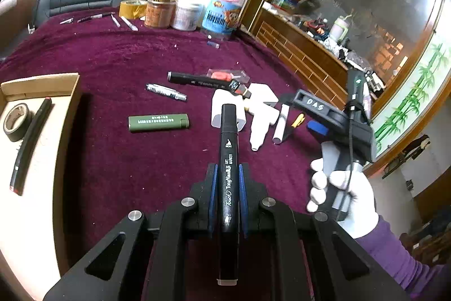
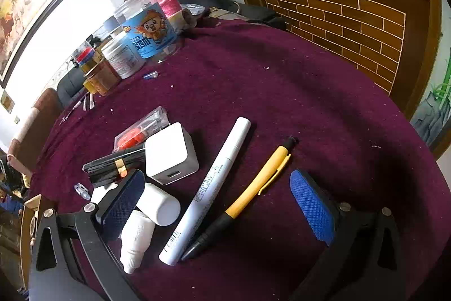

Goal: Organize rigid objects
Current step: 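Close the left tool on the black marker and lift it, then carry black marker toward the box with left tool while right tool approaches green tube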

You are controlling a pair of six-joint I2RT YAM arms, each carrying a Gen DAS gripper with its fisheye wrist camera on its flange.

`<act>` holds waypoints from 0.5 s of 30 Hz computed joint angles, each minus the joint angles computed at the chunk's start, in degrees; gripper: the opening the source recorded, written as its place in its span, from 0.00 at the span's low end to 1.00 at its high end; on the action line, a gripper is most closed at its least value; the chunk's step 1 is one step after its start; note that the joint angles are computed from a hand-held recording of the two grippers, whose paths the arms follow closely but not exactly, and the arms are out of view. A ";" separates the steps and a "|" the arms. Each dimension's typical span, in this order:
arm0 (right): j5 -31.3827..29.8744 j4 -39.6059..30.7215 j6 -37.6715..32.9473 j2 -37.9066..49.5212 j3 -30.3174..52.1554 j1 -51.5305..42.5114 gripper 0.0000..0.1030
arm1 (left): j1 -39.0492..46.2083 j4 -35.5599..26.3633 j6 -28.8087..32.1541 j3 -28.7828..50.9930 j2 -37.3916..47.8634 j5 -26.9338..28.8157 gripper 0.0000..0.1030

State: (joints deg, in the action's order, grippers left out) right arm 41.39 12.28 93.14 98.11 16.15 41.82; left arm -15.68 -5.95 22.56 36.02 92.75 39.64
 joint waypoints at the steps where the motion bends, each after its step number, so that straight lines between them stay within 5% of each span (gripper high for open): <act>1: -0.20 -0.44 0.14 0.17 0.25 -0.13 1.00 | 1.38 -0.21 0.86 -0.18 -0.57 1.31 0.11; 10: -3.69 -2.65 -1.66 1.04 2.08 -2.58 1.00 | 22.53 -16.16 16.16 2.79 -3.78 15.34 0.11; 15: 3.47 -36.33 10.91 -1.81 13.98 8.77 0.98 | 32.31 -26.10 25.54 9.33 0.57 19.73 0.11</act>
State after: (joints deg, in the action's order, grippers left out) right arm 44.86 -24.05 104.05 96.31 30.12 50.59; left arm 16.63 -32.05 48.11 45.34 93.32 59.37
